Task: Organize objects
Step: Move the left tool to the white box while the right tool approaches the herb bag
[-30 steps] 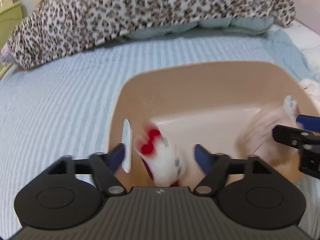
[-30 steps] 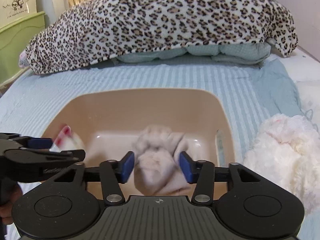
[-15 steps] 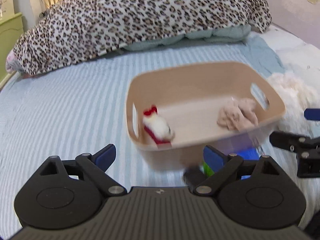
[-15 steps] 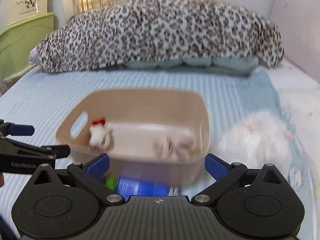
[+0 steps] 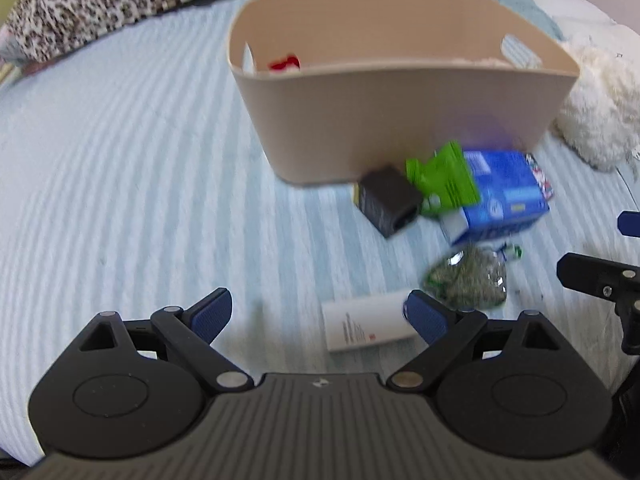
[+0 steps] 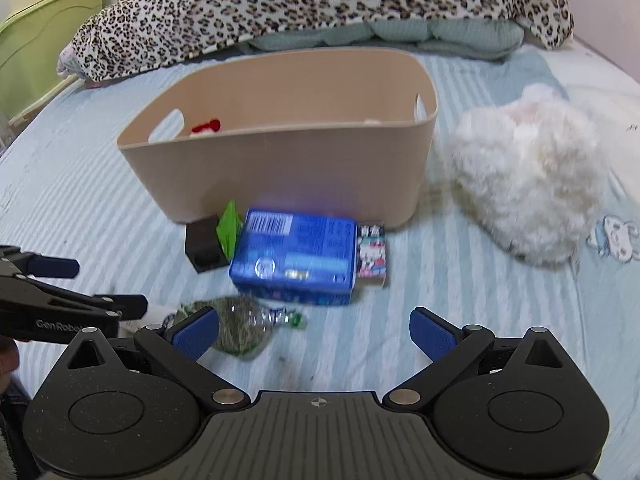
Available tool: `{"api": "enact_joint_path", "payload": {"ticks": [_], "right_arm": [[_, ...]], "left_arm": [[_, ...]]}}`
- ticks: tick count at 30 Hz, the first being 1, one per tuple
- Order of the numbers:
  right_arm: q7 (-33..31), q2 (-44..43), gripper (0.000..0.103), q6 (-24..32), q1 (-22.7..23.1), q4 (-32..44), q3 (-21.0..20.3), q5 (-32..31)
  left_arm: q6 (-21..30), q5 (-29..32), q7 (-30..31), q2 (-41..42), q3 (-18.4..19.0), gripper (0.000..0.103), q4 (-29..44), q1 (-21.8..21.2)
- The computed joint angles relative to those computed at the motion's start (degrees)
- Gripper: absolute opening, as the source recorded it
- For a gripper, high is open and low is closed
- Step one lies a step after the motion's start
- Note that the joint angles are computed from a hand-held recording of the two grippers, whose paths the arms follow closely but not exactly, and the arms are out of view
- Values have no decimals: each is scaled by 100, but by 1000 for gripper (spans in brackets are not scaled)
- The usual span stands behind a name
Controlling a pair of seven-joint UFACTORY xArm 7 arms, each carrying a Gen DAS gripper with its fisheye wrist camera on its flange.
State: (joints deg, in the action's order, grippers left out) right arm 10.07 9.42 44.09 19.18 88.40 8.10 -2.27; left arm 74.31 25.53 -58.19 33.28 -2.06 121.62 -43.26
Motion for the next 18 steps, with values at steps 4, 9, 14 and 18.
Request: {"api": "enact_joint_path", "payload": {"ticks": [4,9,14,18], "right_arm": [[33,23,103,85,-74,-113,9,330],[120,110,103,145,-95,-186,9,463],[-20,207,103,129,-91,-135,63,641],[-71,376,103,220,-29,51,93,682]], "left_arm": [[-274,-91,-70,-92,-74,94,-305,40],[-509,-288,28,-76,-159,95,-465,138],[-758,-395,-160,-194,-137,94,-830,249],[-918,-329,-198,-437,-153,94,-1203,357]]}}
